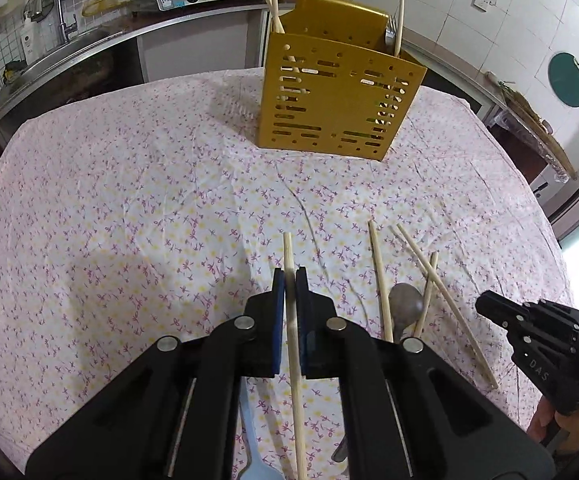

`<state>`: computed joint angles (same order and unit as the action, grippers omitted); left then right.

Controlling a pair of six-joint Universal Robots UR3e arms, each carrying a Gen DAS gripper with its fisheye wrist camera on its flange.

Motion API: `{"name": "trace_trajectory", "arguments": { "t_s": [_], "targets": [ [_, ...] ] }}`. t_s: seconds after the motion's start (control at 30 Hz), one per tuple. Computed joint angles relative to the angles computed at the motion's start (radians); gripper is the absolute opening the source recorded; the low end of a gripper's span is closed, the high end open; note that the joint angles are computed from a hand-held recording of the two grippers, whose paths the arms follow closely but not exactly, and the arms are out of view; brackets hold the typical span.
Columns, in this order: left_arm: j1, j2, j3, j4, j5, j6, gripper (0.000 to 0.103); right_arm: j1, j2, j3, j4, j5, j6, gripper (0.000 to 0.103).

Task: Organize utensils
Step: 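Lift both chopsticks and carry them toward the yellow caddy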

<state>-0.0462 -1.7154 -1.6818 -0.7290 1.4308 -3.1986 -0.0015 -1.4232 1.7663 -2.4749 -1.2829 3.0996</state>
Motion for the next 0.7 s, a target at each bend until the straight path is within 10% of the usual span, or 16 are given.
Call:
{"name": "trace_trajectory", "arguments": {
  "t_s": [0.7],
  "targets": [
    [0.037,0.024,-0.033,0.005,-0.024,0.018,0.004,0.081,0.244,-0.303,0.061,-0.092,0.046,0.006]
  ]
}}
